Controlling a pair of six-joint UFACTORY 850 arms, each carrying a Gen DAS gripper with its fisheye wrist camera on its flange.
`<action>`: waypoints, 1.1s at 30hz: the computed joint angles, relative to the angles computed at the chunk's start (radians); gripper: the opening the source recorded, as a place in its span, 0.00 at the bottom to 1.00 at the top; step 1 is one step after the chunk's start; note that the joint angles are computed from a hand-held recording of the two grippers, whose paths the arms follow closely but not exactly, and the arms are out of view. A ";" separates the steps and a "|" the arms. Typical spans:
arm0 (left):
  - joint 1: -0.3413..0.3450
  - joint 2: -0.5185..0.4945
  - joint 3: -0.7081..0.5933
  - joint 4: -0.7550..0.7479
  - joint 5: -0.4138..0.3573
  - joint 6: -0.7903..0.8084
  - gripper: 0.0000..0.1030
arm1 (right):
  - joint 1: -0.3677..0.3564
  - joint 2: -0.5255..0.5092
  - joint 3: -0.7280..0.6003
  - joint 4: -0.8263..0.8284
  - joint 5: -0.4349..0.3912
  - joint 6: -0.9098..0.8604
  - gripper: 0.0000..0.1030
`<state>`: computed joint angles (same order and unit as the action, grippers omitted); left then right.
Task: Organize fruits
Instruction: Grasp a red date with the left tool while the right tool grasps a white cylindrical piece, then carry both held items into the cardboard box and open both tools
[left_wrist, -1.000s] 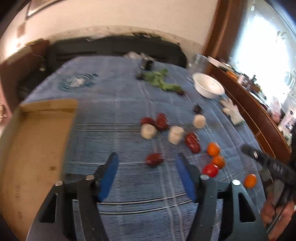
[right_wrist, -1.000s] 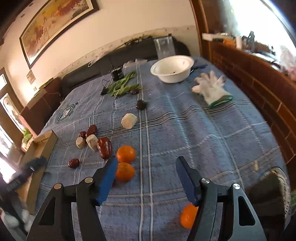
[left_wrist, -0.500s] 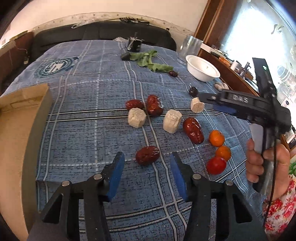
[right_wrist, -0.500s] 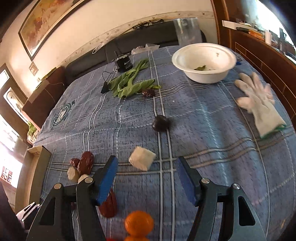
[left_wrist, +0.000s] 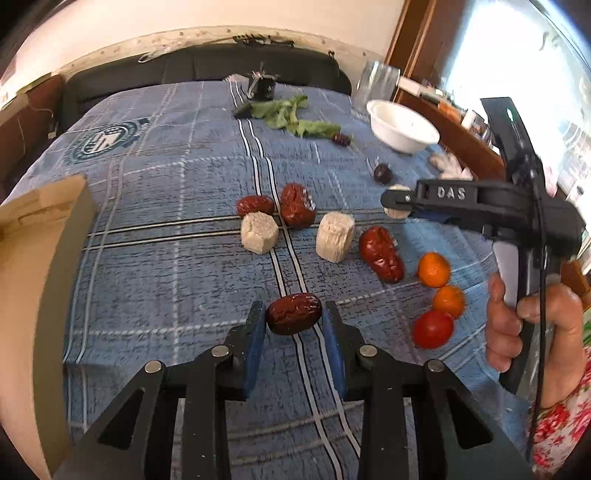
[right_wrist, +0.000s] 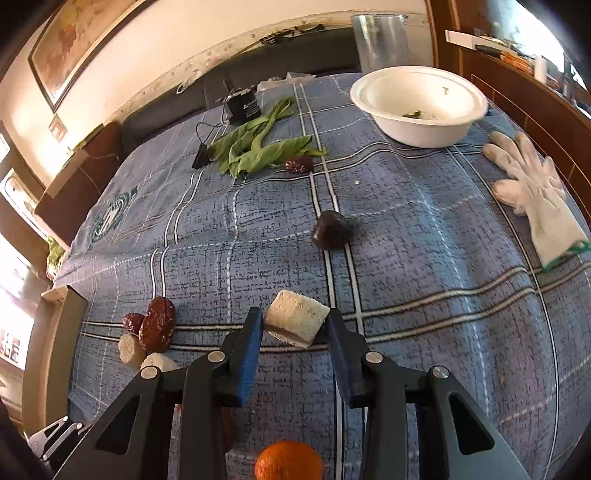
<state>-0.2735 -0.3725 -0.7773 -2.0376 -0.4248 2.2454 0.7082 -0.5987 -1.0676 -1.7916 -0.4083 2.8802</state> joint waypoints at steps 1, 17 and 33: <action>0.012 0.026 0.020 0.005 -0.021 -0.001 0.29 | 0.011 0.016 0.015 -0.020 -0.016 0.025 0.36; 0.427 0.512 0.111 0.415 -0.413 -0.390 0.29 | 0.275 0.282 -0.061 0.005 -0.289 -0.277 0.37; 0.430 -0.039 -0.402 0.611 -0.009 -0.667 0.30 | 0.151 -0.273 -0.853 0.720 0.045 -1.172 0.37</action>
<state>0.1565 -0.4116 -1.1797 -1.4269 -0.4340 1.5782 0.8593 -0.8719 -1.9210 -1.0712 -0.3634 1.7085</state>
